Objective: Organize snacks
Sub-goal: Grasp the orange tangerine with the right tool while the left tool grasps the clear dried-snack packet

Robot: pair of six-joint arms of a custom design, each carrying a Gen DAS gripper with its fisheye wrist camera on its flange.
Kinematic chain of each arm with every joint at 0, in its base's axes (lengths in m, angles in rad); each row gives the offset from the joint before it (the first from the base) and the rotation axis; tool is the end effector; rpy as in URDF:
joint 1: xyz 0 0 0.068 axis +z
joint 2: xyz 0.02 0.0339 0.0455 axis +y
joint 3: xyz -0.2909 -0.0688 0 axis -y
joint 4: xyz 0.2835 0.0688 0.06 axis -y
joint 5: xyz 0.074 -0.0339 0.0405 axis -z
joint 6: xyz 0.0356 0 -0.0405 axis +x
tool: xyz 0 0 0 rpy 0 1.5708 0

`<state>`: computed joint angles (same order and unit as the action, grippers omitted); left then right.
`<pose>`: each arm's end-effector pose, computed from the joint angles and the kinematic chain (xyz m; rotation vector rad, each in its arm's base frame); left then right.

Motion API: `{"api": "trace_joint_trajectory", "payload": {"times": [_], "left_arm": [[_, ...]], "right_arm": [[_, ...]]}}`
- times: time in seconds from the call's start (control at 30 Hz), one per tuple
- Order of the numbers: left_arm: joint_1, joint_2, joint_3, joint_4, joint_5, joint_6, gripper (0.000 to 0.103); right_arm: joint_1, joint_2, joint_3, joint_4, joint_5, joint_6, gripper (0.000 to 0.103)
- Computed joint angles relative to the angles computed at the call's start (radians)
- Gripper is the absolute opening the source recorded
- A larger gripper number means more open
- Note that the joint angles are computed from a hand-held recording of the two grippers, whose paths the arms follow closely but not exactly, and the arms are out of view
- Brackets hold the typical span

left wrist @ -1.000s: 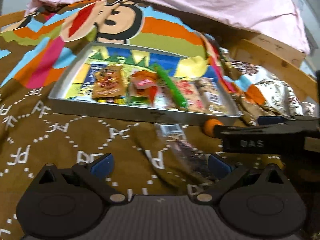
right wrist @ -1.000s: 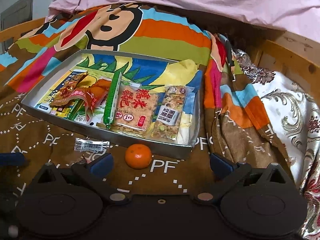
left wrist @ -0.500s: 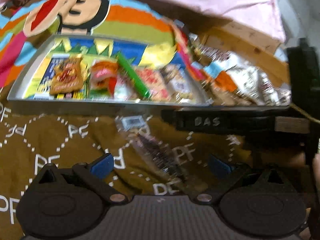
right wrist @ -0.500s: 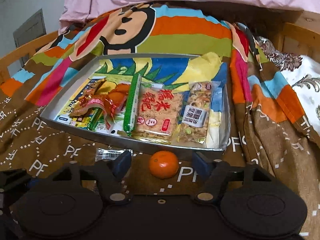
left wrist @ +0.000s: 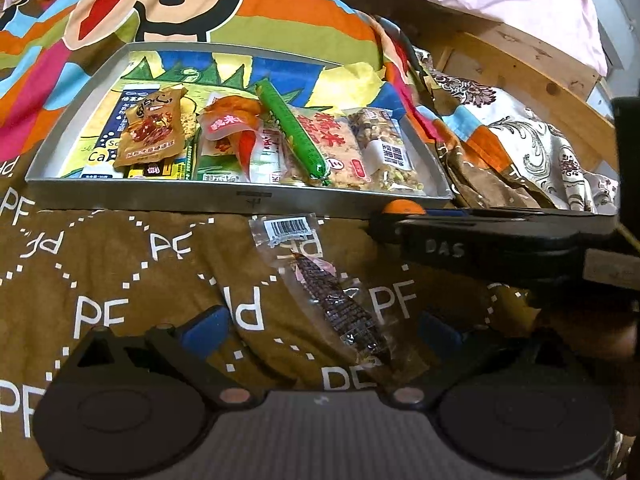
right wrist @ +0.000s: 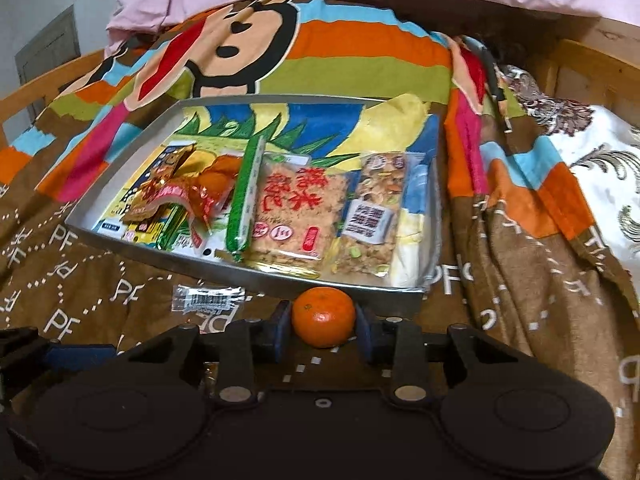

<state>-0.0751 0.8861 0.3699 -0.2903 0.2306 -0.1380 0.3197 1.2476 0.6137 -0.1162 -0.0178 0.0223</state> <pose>0.1863 -0.0222 0.1727 0.0359 2.3818 -0.3757 0.2578 0.0860 0.1951 -0.3539 2.3016 0.1928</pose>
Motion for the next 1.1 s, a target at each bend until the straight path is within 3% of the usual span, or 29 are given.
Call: {"api": "trace_joint_trajectory", "payload": {"times": [0.43,0.73,0.83,1.1], "left_arm": [[-0.066,0.107,0.039,0.059,-0.105,-0.063,0.102],[-0.152,0.183,0.053,0.1,-0.234,-0.077,0.102],[-0.151,0.175,0.042,0.11,-0.232,-0.067,0.101],[-0.103,0.081,0.016,0.062,-0.223,-0.025,0.067]], "right_arm": [[-0.078,-0.049,-0.017,-0.027,-0.046,0.015,0.036],[-0.087,-0.045,-0.019,-0.019,-0.07,0.026,0.036],[-0.085,-0.042,-0.017,-0.021,-0.076,0.03,0.036],[-0.067,-0.04,-0.013,-0.033,-0.074,0.029,0.036]]}}
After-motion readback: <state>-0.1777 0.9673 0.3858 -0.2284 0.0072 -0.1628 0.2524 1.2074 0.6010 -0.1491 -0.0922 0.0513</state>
